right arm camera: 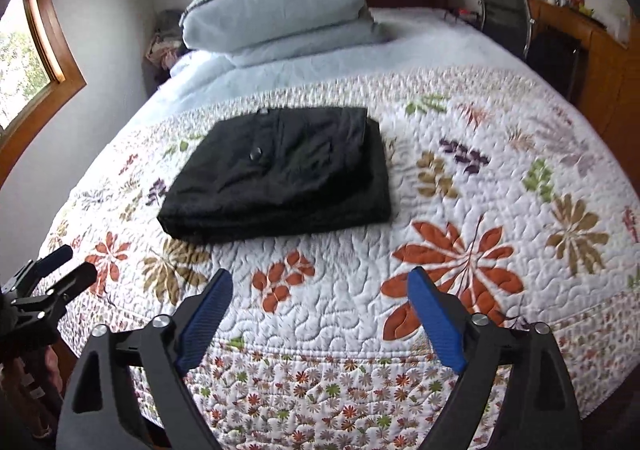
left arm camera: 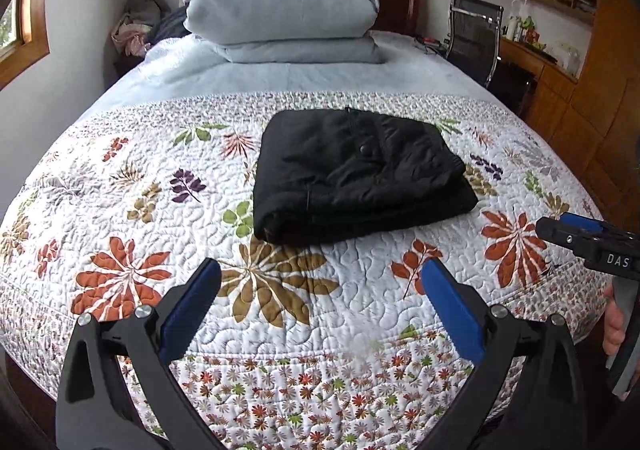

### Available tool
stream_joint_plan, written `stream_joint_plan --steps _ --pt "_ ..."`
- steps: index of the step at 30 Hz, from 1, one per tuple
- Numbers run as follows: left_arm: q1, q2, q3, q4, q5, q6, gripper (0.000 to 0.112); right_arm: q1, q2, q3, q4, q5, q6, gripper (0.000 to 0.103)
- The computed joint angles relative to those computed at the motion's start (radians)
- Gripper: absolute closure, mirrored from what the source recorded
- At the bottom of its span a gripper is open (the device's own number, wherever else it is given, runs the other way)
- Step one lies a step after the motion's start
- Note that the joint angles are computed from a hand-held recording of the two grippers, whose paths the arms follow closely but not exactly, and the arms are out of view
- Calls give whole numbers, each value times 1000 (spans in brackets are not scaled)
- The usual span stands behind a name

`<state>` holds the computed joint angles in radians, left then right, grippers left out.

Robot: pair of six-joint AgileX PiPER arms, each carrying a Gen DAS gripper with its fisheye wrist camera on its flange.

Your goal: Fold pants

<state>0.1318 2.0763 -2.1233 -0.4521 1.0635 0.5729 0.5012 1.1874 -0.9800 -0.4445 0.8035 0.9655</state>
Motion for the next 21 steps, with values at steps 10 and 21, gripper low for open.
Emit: stream_joint_plan --steps 10,21 --pt "38 -3 -93 -37 72 -40 12 170 -21 -85 -177 139 141 4" --pt "68 -37 -96 -61 79 -21 12 298 -28 -148 -281 254 218 4"
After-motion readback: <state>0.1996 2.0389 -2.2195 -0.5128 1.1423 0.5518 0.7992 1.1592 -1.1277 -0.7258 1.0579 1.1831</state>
